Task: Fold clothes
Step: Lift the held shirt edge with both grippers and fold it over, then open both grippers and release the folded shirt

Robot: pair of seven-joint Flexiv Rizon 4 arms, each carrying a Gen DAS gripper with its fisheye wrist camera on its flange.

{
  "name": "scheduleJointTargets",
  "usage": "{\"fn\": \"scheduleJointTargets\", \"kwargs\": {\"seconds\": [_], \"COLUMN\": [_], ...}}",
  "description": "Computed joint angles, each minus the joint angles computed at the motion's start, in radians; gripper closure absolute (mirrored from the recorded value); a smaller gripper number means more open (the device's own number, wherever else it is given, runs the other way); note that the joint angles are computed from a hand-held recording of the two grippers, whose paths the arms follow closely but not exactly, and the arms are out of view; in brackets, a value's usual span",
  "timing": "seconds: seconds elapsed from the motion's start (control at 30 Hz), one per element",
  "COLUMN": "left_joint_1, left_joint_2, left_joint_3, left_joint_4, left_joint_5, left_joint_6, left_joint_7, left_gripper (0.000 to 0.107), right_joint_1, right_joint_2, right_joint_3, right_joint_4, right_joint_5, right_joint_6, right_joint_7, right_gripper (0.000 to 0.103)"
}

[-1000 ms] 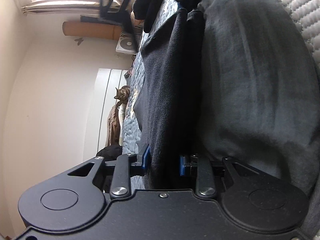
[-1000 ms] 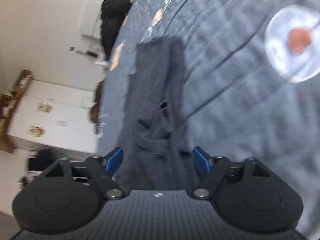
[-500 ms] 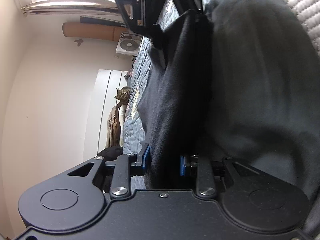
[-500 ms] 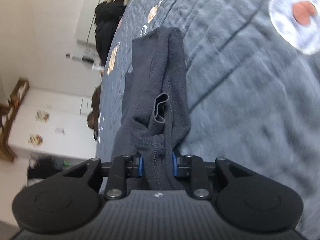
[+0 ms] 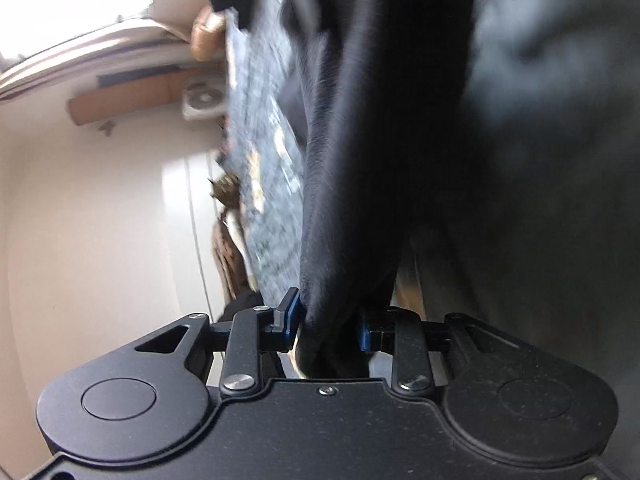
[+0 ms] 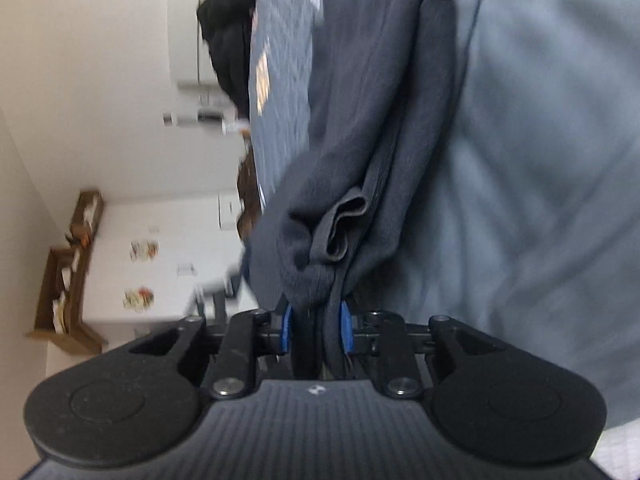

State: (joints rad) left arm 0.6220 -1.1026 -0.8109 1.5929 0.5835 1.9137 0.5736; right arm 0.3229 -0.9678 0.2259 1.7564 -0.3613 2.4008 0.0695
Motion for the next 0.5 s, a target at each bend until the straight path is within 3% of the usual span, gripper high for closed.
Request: {"fn": "scheduleJointTargets", "kwargs": {"seconds": [0.07, 0.1, 0.13, 0.27, 0.37, 0.47, 0.5], "left_joint_1": [-0.047, -0.090, -0.109, -0.115, -0.089, -0.087, -0.077], "left_joint_2": [0.033, 0.063, 0.081, 0.159, 0.235, 0.327, 0.368], "left_joint_3": [0.081, 0.154, 0.194, 0.267, 0.269, 0.268, 0.255], "left_joint_4": [-0.036, -0.045, -0.045, 0.000, 0.102, 0.258, 0.332], "left_joint_5": [-0.052, -0.094, -0.116, -0.172, -0.222, -0.258, -0.260], "left_joint_6": [-0.017, -0.005, 0.009, 0.050, 0.132, 0.253, 0.276], "left_joint_7": [-0.008, -0.031, -0.052, -0.183, -0.334, -0.484, -0.540], "left_gripper": [0.069, 0.054, 0.049, 0.049, 0.049, 0.047, 0.047], "right_joint_1": [-0.011, -0.019, -0.029, -0.037, 0.050, 0.125, 0.118], "right_joint_2": [-0.002, 0.011, 0.023, 0.141, 0.282, 0.328, 0.332], "right_joint_3": [0.022, 0.024, 0.028, -0.011, -0.128, -0.227, -0.234], "right_joint_4": [0.004, 0.021, 0.037, 0.143, 0.233, 0.251, 0.241], "right_joint_5": [-0.046, -0.068, -0.089, -0.106, 0.046, 0.194, 0.192], "right_joint_6": [-0.036, -0.051, -0.068, -0.142, -0.213, -0.225, -0.256], "right_joint_7": [0.032, 0.039, 0.044, -0.021, -0.182, -0.319, -0.346], "right_gripper": [0.076, 0.076, 0.076, 0.071, 0.056, 0.040, 0.038]}}
